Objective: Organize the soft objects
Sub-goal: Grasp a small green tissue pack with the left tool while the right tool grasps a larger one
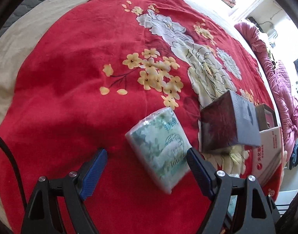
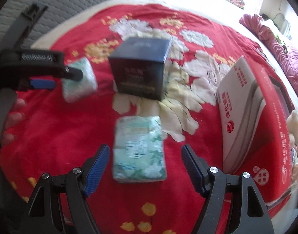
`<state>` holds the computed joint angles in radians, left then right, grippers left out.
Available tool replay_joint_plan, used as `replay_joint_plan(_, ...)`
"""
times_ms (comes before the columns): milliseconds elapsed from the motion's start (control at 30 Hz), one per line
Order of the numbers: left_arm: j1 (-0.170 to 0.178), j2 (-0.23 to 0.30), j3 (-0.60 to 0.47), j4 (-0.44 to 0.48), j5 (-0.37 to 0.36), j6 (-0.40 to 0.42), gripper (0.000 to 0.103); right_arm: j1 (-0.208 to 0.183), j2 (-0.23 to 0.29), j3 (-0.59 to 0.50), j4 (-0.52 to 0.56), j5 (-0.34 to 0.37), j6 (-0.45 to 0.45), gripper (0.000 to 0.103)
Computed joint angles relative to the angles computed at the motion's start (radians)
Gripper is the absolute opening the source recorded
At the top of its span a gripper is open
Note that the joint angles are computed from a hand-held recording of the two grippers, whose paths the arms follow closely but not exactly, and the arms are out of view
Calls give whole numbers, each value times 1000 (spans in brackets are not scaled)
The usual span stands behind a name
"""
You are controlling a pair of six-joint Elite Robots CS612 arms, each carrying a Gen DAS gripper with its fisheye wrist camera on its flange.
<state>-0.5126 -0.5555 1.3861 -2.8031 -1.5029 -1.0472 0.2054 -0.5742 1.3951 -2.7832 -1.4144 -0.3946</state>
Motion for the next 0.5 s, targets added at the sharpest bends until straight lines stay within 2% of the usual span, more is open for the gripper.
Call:
replay_joint_plan(167,-11,17,-42,58,55,11,86,2,18,-24,35,-6,9,75)
replay_joint_plan(200,-13,20,-52,82,64,13,86,3,21,-26,36,-8,7,72)
replay_joint_plan(267,-18,24,-66,112,84,5,82,0,23,-28,48,23,3,55)
replay_joint_plan(333,-20,25,-70,123,88,-9,65,3,23,-27,45,15,-4,53)
replay_joint_plan(433,-21,27,-90,159,78,-3,44,-4,16,-22,52,41,8,49)
replay_joint_plan(500,-22,25,-95,167,76,12,38,-8,9,-14,49,56,15,48)
